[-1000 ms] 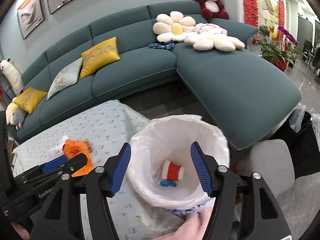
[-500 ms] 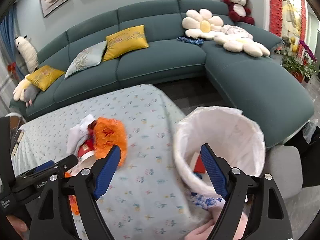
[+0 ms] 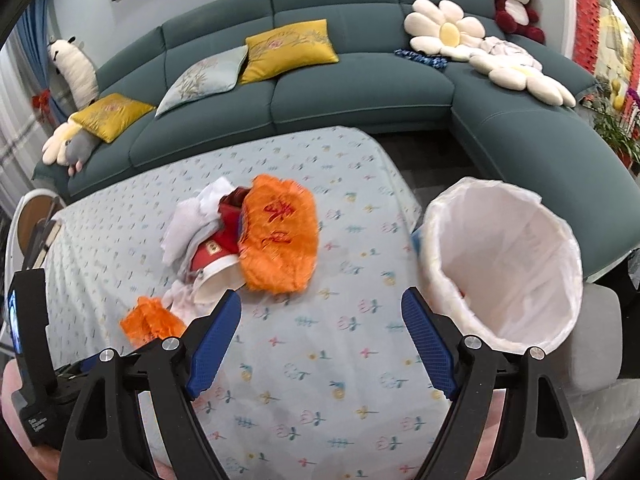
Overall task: Collect trash
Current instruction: 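Move both tools back over the trash on the bed, then grasp the large orange plastic bag with the left tool and lift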
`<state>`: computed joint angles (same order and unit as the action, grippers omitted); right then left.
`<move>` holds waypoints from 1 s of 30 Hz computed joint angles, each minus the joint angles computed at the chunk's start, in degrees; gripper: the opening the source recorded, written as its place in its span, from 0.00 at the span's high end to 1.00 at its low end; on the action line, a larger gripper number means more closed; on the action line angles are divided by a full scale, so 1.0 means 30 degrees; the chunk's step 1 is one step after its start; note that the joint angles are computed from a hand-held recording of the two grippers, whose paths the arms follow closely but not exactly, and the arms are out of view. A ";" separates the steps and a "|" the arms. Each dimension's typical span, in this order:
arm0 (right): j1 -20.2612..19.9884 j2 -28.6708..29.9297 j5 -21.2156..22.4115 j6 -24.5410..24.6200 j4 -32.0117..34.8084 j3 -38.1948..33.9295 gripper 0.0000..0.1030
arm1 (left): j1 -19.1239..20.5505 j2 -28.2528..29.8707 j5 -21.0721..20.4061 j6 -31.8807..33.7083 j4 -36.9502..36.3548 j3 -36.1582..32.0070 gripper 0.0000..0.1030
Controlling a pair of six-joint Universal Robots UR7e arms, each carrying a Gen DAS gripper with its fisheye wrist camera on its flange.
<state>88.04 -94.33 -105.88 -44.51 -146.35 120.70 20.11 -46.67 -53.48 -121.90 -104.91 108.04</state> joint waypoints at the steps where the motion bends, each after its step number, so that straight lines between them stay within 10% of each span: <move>1: 0.0029 0.0012 -0.0071 0.0010 0.0000 0.0096 0.24 | 0.0029 -0.0046 -0.0095 -0.0043 -0.0325 0.0190 0.14; 22: 0.0100 0.0414 -0.1402 -0.0210 -0.0357 0.1289 0.24 | 0.1259 0.0147 -0.1948 -0.0551 -0.5471 0.2393 0.21; 30: 0.0212 0.0514 -0.1694 -0.0280 -0.0474 0.1450 0.24 | 0.0771 -0.0317 -0.1024 0.0609 -0.6743 0.2959 0.74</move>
